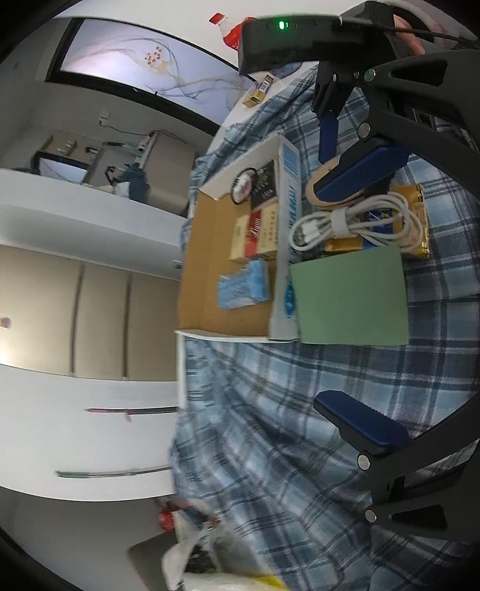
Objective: Organize soft objects
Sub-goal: 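Grasp the beige round pad with the right gripper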
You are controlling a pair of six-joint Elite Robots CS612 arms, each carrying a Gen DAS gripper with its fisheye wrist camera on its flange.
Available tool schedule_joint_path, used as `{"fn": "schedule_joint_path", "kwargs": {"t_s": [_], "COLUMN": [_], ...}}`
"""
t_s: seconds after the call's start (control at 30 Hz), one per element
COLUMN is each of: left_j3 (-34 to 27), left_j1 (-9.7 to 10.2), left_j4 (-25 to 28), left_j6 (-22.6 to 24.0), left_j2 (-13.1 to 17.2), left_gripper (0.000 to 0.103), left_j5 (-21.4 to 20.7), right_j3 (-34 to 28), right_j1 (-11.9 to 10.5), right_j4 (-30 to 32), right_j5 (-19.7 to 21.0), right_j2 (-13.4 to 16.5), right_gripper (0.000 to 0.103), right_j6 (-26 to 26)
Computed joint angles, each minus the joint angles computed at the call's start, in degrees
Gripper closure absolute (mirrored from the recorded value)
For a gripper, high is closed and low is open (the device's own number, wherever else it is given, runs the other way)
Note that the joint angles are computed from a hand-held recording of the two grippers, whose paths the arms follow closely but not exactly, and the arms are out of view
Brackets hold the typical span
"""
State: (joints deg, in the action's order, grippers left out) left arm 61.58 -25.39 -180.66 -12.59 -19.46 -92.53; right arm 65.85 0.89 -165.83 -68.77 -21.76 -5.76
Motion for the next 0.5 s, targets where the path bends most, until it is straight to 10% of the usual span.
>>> {"fn": "schedule_joint_path", "kwargs": {"t_s": [0.5], "left_j3": [-5.0], "left_j1": [1.76], "left_j4": [12.0], "left_j6": [-4.1], "left_j2": [2.0], "left_gripper": [0.0], "left_j5": [-8.8], "right_j3": [0.5], "right_j1": [-0.8], "right_j4": [-1.7], "right_j5": [1.8], "right_j2": [-0.2], "right_gripper": [0.021], "right_j6": [3.5]}}
